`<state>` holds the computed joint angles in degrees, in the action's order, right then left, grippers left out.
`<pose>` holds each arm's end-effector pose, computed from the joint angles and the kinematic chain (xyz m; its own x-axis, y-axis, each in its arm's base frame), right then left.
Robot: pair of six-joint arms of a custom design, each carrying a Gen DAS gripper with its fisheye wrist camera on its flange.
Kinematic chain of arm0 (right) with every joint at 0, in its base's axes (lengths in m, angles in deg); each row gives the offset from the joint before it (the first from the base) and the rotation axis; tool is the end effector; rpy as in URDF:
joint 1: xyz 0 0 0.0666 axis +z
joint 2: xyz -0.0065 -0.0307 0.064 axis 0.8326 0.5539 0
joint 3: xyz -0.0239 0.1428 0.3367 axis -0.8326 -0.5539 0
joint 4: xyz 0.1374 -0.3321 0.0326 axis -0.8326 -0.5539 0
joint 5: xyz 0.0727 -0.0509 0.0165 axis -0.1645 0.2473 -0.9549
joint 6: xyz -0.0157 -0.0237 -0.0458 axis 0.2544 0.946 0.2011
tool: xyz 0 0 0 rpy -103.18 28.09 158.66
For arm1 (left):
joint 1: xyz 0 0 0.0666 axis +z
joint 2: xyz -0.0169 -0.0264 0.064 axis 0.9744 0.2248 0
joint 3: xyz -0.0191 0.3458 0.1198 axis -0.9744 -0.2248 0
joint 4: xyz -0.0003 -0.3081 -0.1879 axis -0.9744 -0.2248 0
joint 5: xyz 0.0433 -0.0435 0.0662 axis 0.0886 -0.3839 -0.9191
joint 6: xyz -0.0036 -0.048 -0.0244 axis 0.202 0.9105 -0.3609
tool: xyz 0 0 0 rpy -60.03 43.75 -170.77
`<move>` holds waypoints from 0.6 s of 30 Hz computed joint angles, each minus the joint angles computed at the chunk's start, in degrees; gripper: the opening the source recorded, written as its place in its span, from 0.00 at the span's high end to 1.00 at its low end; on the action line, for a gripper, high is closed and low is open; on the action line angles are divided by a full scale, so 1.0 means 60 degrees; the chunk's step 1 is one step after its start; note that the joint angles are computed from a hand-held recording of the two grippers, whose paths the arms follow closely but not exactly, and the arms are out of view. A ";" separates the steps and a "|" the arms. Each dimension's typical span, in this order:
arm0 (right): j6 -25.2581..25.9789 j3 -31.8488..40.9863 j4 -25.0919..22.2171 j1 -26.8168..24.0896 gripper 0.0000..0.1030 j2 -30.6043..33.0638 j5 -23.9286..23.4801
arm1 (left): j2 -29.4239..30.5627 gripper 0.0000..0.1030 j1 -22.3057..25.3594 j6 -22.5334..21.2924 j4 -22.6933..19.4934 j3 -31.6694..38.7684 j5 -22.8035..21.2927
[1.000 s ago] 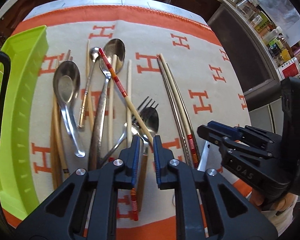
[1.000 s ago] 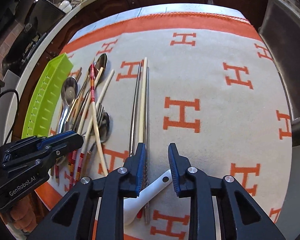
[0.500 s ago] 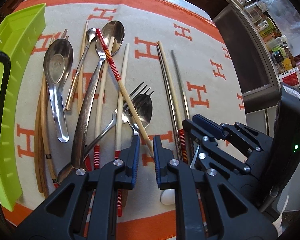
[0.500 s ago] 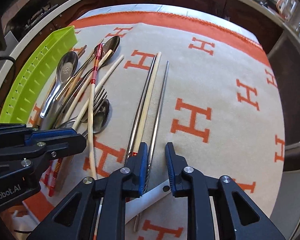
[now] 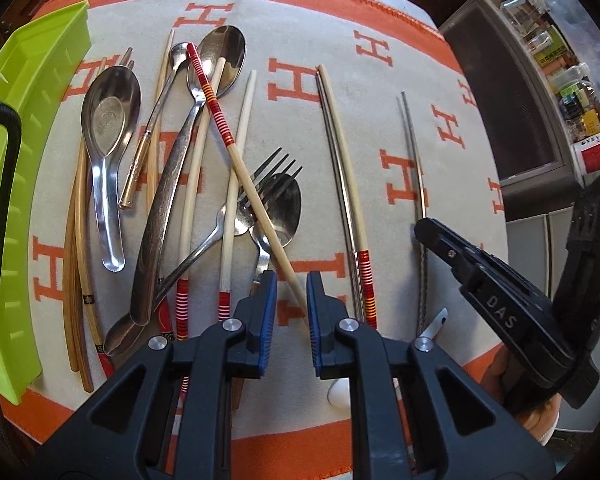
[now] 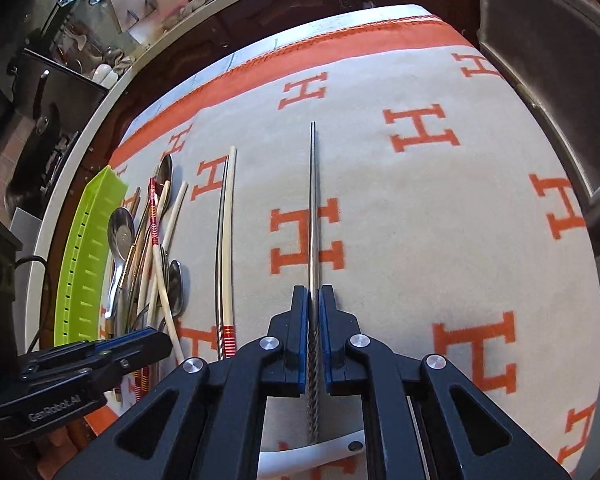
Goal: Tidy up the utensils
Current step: 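Grasp a metal chopstick with the right tool while the left tool grasps a red-striped chopstick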
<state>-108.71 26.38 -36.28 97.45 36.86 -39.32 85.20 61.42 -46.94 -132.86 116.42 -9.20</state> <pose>0.3944 0.3367 0.3488 -0.8606 0.3910 -0.3262 0.2895 0.9027 0.3182 0.4679 -0.1402 0.3692 -0.9668 0.1827 -0.1785 0.2256 0.9385 -0.2613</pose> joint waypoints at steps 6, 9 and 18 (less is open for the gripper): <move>0.0176 -0.0300 0.0176 0.0063 0.95 -0.0108 0.0299 | 0.0108 0.89 -0.0326 0.0313 0.0334 -0.0115 -0.0854; 0.0334 -0.0153 0.0164 0.0077 0.95 0.0062 0.0413 | 0.0037 0.89 -0.0546 0.0281 0.0727 -0.0263 -0.1431; 0.0071 -0.0594 0.1040 0.0133 0.95 -0.0308 0.0188 | -0.1070 0.97 -0.0627 -0.0714 0.2271 -0.1170 -0.1051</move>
